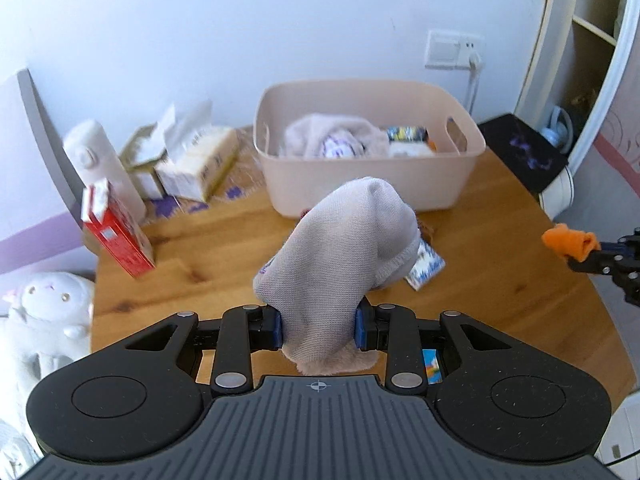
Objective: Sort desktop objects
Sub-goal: 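Lift both held items and carry them over the beige basket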
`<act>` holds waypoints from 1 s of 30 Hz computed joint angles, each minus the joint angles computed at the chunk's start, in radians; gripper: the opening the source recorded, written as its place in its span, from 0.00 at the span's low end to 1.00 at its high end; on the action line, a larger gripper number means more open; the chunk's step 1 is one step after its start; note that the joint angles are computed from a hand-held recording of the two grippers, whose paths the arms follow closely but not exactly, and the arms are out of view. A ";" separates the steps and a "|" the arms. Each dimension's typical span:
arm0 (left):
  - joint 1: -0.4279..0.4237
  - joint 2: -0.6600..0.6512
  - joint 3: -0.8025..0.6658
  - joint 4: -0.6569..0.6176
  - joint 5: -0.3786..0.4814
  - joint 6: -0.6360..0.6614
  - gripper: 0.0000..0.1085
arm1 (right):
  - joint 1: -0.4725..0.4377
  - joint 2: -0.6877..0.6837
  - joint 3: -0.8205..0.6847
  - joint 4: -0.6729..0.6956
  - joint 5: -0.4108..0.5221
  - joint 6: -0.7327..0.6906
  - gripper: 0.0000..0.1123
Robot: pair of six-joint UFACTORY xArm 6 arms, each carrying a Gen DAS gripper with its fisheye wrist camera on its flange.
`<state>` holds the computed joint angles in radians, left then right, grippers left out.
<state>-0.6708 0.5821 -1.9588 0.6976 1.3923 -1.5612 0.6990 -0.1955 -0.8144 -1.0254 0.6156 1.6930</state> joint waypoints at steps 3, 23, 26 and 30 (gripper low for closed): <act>0.003 -0.006 -0.025 0.025 0.032 0.022 0.29 | 0.000 -0.023 -0.015 -0.019 0.033 -0.017 0.07; 0.182 0.082 -0.256 0.123 -0.018 0.248 0.29 | -0.185 0.124 -0.282 -0.121 0.045 -0.240 0.07; 0.220 0.157 -0.360 0.092 -0.011 0.299 0.29 | -0.216 0.164 -0.326 -0.119 0.039 -0.269 0.07; 0.267 0.277 -0.517 0.051 -0.015 0.365 0.29 | -0.267 0.232 -0.377 -0.089 0.007 -0.331 0.07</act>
